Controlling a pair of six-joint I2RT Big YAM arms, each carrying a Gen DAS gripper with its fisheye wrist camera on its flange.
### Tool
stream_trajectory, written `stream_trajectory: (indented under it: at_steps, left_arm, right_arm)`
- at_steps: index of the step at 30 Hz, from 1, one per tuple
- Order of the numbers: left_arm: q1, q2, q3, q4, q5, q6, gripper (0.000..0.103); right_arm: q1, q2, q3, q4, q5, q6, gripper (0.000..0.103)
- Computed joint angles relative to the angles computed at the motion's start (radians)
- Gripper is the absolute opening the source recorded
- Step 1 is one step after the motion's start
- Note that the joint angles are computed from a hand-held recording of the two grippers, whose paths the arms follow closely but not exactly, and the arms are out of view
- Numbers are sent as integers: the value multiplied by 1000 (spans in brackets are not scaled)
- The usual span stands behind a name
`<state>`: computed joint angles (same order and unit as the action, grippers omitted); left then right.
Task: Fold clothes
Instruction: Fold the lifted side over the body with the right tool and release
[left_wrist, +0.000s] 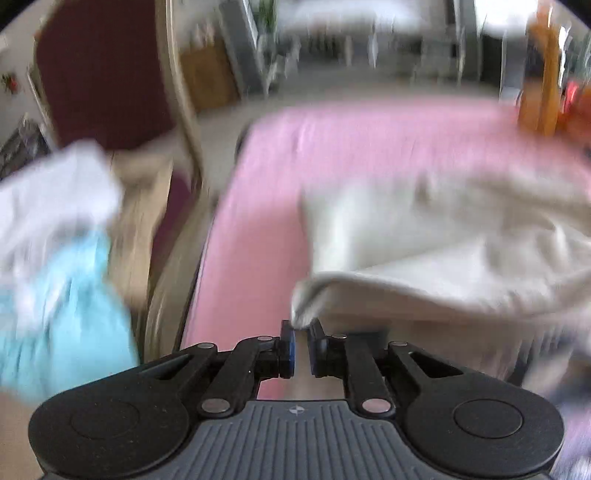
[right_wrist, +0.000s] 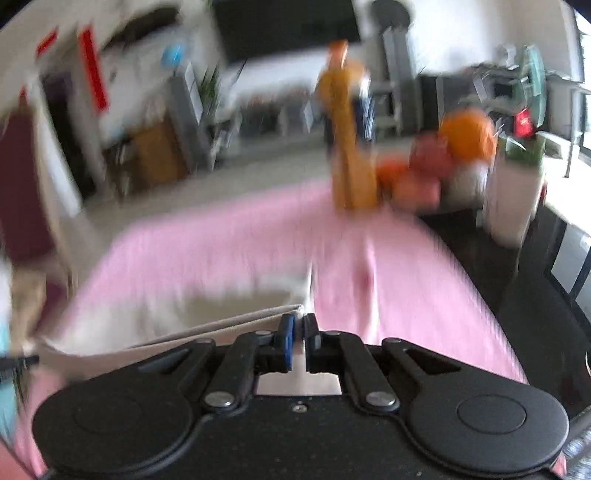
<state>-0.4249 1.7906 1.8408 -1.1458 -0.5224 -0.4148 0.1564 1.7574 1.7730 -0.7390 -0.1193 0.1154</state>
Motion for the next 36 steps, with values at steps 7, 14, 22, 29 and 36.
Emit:
stream_trajectory:
  at_steps: [7,14,22,29,36]
  left_arm:
    - [86,-120,-124,145,230,-277,28]
    - [137,6,34,25,398,-390,30]
    - [145,6,-34,74,457,-366,25]
    - [143,6,-42,83,451,-362,25]
    - [141,-8,-59,94,448,-371,23]
  right_arm:
    - [-58,-6,-11,3,-91,204,18]
    - [-72,38,-11,-37,-209,405,19]
    - [-62,53,5,-72,-168,409,24]
    - [-71,67,17,-88,-171,463,31]
    - [-102,107,41,-127,-250,605,30]
